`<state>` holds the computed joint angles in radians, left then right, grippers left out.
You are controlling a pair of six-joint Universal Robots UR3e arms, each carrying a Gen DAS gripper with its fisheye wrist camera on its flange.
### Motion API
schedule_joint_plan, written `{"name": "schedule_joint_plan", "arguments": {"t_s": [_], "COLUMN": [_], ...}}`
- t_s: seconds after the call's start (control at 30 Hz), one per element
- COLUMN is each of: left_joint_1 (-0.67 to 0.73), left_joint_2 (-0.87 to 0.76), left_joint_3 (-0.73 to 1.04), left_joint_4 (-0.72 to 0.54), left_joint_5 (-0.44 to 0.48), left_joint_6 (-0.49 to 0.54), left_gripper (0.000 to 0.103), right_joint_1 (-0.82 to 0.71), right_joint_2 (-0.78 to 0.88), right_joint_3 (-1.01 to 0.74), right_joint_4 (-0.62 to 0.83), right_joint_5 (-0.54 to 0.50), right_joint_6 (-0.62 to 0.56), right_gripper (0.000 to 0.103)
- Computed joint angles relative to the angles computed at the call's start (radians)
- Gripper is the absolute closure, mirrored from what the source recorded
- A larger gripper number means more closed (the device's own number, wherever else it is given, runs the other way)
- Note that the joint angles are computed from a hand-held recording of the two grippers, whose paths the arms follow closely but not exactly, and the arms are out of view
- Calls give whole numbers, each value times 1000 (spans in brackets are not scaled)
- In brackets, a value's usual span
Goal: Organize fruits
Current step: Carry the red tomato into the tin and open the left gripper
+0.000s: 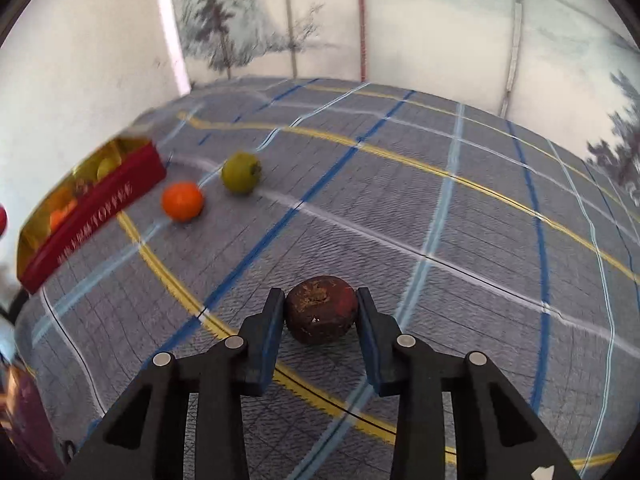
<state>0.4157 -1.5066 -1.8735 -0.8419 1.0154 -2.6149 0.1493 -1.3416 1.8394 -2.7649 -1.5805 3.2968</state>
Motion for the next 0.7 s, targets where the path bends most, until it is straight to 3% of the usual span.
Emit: {"name": "schedule_joint_plan", "arguments": {"t_s": [0.3,0.7], "left_joint_1": [56,-67], "left_joint_2": [-118,-330], "left_joint_3": [26,221], "left_joint_4": [86,205], "left_joint_5": [22,119], "left_joint_6": [2,-61], "left_gripper": [72,72], "right_joint_1": [-56,-57], "right_joint_2": [-19,-16], "right_joint_3": [22,18], "right_joint_4": [18,23], "right_joint_5": [59,62], "right_joint_6": [32,31], "right_gripper": [70,70]}}
